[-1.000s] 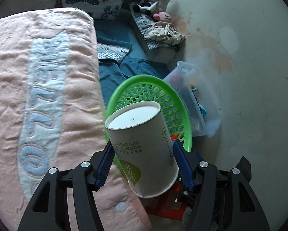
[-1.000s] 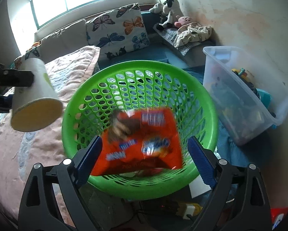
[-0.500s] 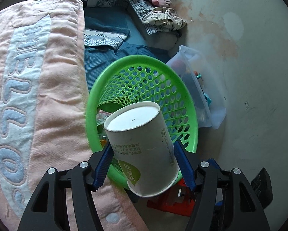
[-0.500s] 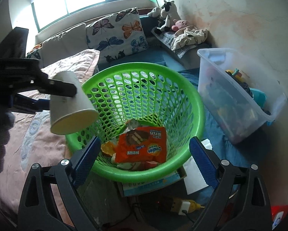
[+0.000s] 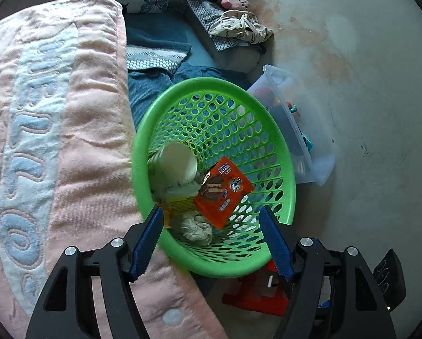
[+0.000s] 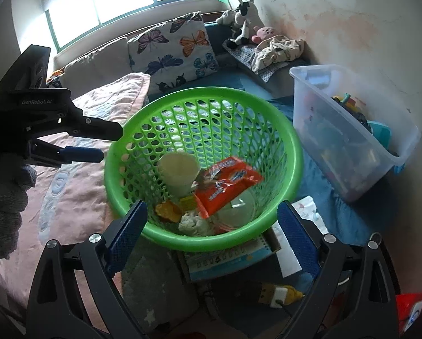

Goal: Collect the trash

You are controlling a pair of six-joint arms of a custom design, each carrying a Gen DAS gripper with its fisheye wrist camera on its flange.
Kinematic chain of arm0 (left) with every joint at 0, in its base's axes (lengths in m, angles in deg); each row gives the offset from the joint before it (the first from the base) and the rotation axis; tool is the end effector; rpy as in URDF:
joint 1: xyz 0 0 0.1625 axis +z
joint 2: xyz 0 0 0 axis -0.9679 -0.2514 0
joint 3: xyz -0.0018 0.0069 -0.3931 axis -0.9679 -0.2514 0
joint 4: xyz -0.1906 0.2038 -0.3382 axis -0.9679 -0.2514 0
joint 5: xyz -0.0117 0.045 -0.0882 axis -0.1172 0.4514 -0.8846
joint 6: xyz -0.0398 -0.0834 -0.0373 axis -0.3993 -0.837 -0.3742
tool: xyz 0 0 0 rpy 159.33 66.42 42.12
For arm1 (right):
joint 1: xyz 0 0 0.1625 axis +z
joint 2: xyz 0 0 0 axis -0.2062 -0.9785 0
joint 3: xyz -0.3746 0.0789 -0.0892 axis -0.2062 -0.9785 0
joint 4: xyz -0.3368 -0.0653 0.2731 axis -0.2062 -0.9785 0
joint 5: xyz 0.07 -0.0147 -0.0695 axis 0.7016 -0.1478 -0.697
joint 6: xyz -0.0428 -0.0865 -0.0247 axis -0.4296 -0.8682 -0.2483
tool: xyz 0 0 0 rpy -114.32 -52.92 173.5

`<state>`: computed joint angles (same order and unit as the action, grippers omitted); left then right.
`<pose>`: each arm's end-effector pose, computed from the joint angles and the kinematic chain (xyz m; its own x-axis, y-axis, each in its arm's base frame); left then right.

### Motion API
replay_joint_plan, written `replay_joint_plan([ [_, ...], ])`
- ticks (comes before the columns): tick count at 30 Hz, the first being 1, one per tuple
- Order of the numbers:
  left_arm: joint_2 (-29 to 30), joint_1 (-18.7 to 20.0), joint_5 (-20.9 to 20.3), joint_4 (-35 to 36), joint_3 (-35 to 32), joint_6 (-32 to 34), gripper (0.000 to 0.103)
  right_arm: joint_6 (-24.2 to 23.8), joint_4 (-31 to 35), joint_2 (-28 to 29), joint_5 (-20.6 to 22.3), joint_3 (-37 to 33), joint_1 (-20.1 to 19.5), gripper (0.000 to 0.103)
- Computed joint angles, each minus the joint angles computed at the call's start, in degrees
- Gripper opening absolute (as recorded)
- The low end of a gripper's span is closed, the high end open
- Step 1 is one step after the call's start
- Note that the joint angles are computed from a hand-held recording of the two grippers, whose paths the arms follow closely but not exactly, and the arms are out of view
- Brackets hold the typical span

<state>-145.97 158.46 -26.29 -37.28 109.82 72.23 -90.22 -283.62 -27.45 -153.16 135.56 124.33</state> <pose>0.0615 -0.7414 0.2871 -0.9525 0.2271 -0.2030 0.2621 0.9505 -0.1667 0.3145 -0.5901 -0.1180 -0.7819 0.0015 0.6234 -0.4306 0.7217 -0.5420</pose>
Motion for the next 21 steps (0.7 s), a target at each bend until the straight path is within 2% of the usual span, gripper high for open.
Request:
replay_joint_plan([
  [14, -11.4, -0.2, 5.5, -13.6, 12.4, 11.0, 0.07, 1.3, 2.4, 1.7, -1.4, -1.2, 3.7, 0.092],
  [21, -15.6, 0.9, 6.0, -17.4, 15.9, 13.6, 0.072, 1.5, 4.9, 3.9, -2.3, -3.4, 5.7, 0.093],
])
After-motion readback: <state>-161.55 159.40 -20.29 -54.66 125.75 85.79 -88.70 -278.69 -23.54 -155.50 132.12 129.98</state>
